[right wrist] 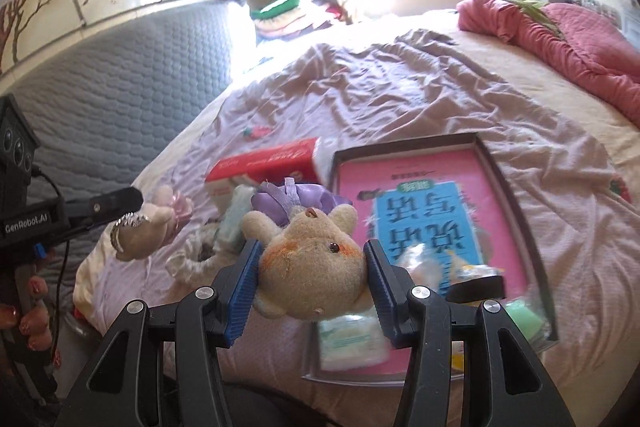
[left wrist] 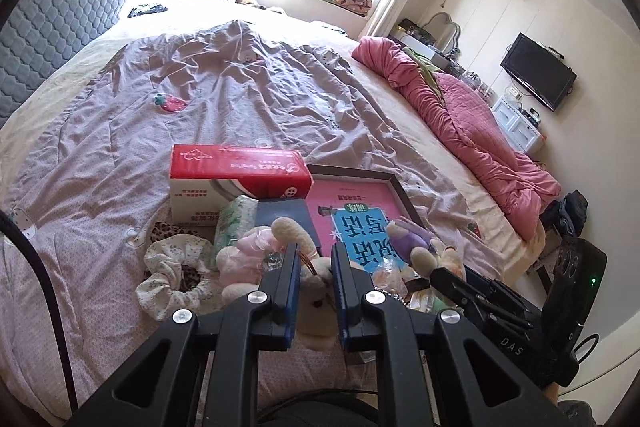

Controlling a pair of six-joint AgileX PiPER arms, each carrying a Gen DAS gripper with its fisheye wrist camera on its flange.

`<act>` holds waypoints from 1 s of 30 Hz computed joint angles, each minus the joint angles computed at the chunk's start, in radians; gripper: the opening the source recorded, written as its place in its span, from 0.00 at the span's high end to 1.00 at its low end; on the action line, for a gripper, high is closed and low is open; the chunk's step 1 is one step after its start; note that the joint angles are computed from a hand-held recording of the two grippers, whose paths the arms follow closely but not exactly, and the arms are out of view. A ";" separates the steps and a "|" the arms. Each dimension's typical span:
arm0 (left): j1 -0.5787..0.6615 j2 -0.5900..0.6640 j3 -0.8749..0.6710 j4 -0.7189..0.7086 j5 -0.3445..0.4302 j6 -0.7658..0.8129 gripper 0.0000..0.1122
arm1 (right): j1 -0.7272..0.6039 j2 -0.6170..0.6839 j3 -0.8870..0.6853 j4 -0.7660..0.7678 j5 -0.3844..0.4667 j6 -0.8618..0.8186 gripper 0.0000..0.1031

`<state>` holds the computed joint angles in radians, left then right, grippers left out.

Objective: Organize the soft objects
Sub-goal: 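Carry both plush bunnies in both tools over the tray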

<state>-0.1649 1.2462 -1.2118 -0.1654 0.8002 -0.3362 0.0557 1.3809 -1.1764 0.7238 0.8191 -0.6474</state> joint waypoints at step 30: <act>-0.318 0.319 -0.167 0.201 -0.087 -0.151 0.86 | -0.297 0.032 0.037 0.152 0.022 -0.138 0.48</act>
